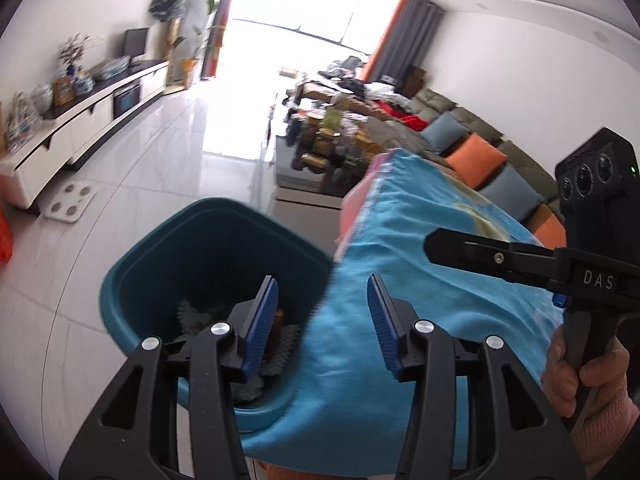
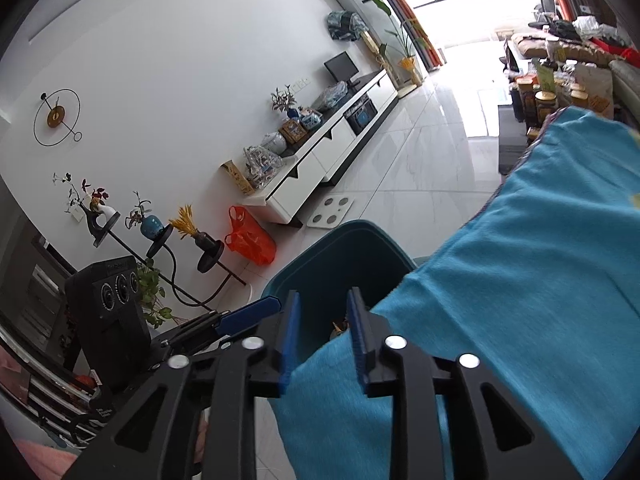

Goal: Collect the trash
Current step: 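Move both open grippers back over the table trash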

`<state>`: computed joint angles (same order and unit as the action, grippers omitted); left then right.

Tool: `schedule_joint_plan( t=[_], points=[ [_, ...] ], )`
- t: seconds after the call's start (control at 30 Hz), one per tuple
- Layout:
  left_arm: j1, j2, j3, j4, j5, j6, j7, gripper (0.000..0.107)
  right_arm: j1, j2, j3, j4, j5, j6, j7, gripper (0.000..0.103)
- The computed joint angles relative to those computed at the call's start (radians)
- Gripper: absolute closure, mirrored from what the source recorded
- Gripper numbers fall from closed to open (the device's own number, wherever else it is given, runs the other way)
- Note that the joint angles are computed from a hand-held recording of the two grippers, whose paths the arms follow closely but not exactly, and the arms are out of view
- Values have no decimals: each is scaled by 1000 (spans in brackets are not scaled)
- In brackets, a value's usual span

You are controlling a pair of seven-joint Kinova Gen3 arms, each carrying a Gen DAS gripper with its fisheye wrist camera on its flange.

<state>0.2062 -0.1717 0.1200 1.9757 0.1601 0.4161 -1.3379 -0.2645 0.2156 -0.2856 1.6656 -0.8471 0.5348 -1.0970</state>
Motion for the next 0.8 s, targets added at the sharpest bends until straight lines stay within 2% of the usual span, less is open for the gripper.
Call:
schedule_joint_plan(
  t=[0.13, 0.27, 0.43, 0.5, 0.8],
  points=[
    [75, 4, 15, -20, 31, -27, -76, 58, 40, -104, 16, 108, -74, -40, 80, 66],
    [146, 44, 42, -60, 70, -35, -153, 57, 35, -207, 89, 208, -103, -68, 100, 66],
    [215, 114, 77, -121, 145, -24, -254, 57, 26, -336, 174, 338, -41, -120, 36, 66],
    [233, 145, 106, -150, 144, -17, -265, 57, 25, -378, 215, 379, -31, -120, 19, 66],
    [309, 277, 202, -279, 218, 23, -410, 55, 93, -574, 322, 523, 146, -147, -175, 66]
  ],
)
